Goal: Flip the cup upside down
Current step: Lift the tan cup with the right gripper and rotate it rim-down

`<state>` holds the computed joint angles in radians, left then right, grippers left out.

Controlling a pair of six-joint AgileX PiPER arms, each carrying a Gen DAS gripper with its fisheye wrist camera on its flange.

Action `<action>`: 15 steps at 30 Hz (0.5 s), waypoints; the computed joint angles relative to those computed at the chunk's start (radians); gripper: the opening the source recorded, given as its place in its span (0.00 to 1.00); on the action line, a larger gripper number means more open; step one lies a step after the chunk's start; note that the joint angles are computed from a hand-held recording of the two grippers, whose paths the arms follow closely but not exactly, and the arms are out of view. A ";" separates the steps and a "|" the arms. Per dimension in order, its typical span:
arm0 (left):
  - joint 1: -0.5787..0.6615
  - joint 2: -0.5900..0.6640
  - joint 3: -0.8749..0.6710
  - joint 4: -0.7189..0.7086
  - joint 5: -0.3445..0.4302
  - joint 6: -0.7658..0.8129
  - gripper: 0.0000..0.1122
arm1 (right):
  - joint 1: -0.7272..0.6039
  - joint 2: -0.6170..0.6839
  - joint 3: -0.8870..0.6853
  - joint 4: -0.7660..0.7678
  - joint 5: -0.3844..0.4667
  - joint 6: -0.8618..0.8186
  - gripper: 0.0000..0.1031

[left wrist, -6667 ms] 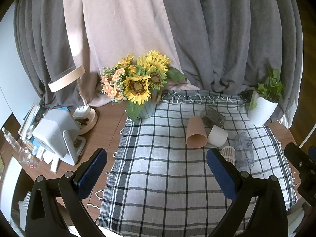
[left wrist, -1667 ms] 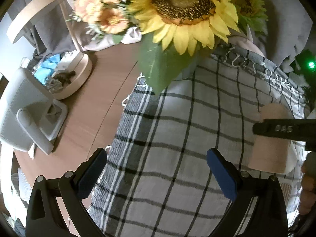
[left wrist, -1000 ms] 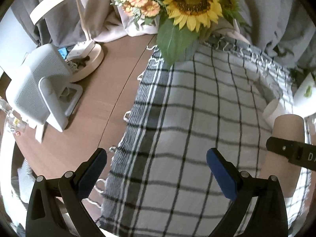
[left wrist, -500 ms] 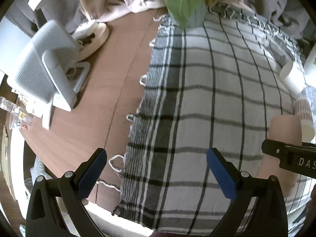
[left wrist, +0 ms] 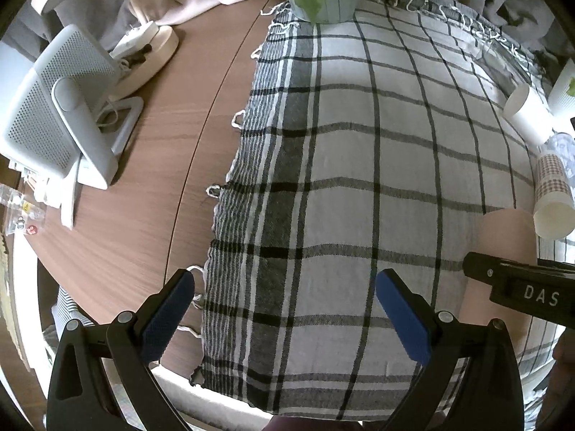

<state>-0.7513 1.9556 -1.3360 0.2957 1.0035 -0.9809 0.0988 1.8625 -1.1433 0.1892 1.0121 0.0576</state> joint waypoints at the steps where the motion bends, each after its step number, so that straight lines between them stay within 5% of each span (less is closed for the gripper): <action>1: 0.000 0.000 0.001 0.000 0.001 0.000 0.92 | 0.002 0.002 0.005 0.000 -0.007 0.001 0.67; 9: -0.018 0.007 -0.002 0.005 0.022 -0.025 0.91 | 0.011 0.024 -0.021 0.013 -0.023 -0.018 0.75; 15: -0.049 0.021 -0.060 0.017 0.075 -0.001 0.91 | 0.003 -0.159 0.045 -0.040 -0.072 0.037 0.75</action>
